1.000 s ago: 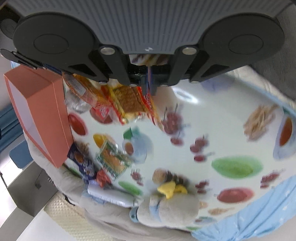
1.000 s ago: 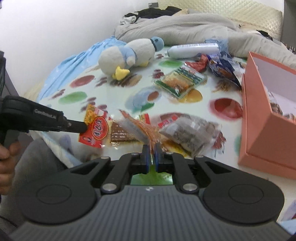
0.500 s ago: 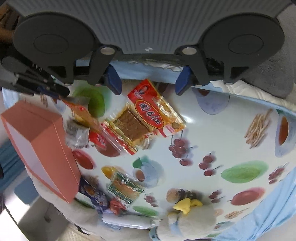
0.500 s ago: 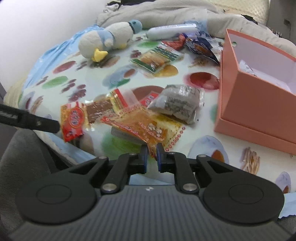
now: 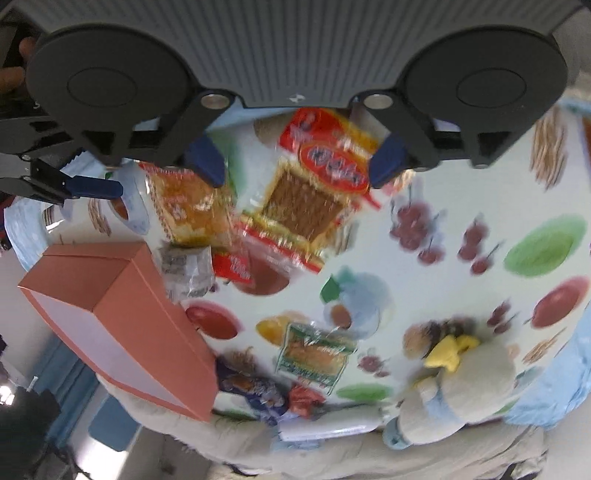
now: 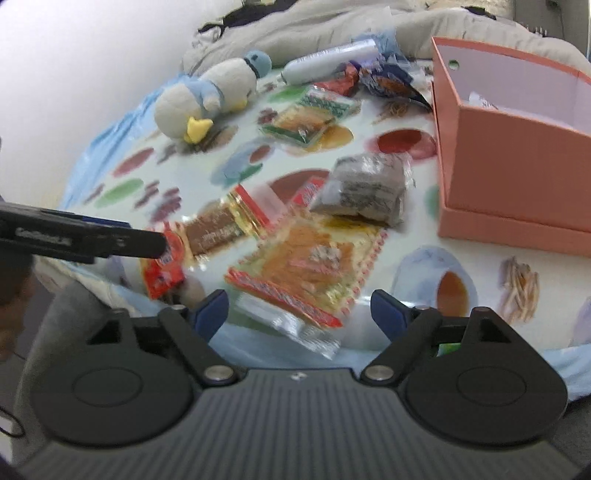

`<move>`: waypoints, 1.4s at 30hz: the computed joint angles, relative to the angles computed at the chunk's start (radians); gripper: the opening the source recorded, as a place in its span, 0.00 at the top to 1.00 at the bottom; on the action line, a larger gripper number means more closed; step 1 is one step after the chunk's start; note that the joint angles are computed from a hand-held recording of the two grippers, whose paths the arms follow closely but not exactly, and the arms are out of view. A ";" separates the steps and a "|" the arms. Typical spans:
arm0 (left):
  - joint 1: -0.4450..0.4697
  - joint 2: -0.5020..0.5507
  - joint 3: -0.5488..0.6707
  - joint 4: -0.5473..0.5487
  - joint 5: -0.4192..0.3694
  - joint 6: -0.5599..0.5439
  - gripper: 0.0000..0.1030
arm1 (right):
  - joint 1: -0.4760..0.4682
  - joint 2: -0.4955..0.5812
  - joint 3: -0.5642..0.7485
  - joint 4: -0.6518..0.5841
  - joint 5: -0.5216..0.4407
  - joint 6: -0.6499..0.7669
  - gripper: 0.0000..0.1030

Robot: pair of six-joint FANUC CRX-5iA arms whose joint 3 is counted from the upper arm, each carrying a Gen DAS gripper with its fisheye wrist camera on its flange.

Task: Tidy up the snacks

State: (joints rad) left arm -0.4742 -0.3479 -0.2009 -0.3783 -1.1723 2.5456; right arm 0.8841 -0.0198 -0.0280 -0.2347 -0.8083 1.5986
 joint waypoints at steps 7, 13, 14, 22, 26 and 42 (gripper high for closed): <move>0.057 0.039 -0.013 0.002 0.059 -0.140 0.07 | 0.038 0.055 -0.010 0.129 0.058 -0.161 0.16; 0.116 0.070 -0.045 0.061 0.095 -0.277 0.06 | 0.062 0.059 -0.048 0.200 0.100 -0.189 0.16; 0.100 0.082 -0.036 0.027 0.082 -0.253 0.06 | 0.064 0.062 -0.046 0.201 0.096 -0.189 0.16; 0.094 0.108 -0.047 0.004 0.103 -0.277 0.06 | 0.065 0.084 -0.039 0.189 0.104 -0.142 0.14; 0.106 0.124 -0.036 0.026 0.100 -0.292 0.09 | 0.087 0.088 -0.062 0.241 0.125 -0.098 0.12; 0.054 0.150 0.020 -0.038 0.030 -0.123 0.23 | 0.060 0.097 -0.029 0.099 0.144 0.086 0.44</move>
State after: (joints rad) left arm -0.4203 -0.1976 -0.1805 -0.4159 -1.1427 2.4228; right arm 0.9440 0.0776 -0.0574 -0.1359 -0.6641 1.6851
